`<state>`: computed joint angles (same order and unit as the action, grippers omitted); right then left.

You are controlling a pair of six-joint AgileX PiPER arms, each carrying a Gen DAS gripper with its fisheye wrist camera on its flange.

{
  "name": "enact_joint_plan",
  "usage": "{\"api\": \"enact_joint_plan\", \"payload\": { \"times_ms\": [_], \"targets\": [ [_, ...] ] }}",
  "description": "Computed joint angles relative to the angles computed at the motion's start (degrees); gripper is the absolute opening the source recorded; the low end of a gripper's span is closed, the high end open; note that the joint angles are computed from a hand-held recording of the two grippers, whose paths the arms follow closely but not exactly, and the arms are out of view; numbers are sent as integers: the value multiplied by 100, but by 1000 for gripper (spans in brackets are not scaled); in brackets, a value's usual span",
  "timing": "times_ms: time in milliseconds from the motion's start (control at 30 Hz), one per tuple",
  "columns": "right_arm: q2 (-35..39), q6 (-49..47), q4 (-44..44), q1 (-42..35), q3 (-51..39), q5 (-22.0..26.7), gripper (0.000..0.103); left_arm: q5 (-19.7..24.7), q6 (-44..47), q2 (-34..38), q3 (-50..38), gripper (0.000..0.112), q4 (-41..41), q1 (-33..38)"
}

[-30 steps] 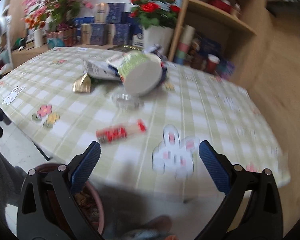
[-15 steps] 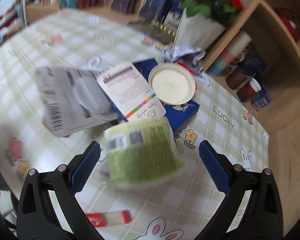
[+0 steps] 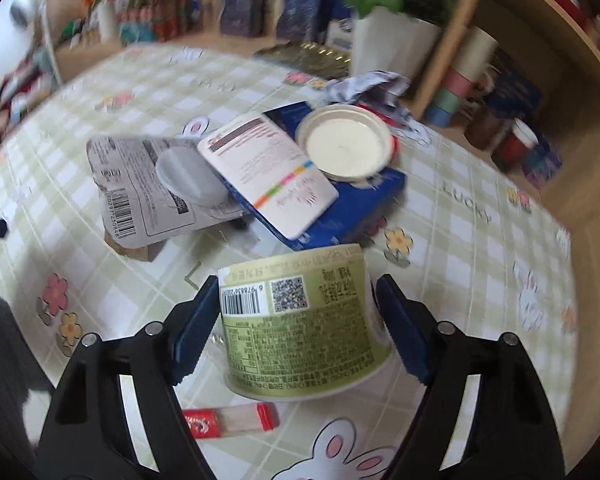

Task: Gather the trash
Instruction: 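Grasp the clear plastic wrapper with the left gripper while the right gripper lifts the cup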

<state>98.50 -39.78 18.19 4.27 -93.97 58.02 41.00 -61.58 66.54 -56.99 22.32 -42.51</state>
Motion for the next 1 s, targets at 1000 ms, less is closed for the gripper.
{"api": "enact_joint_plan", "payload": {
  "times_ms": [1000],
  "targets": [
    [-1089, -1607, 3020, -2478, 2860, -407, 78, 395, 2003, 3087, -3047, 70, -1618, -225]
  ]
}}
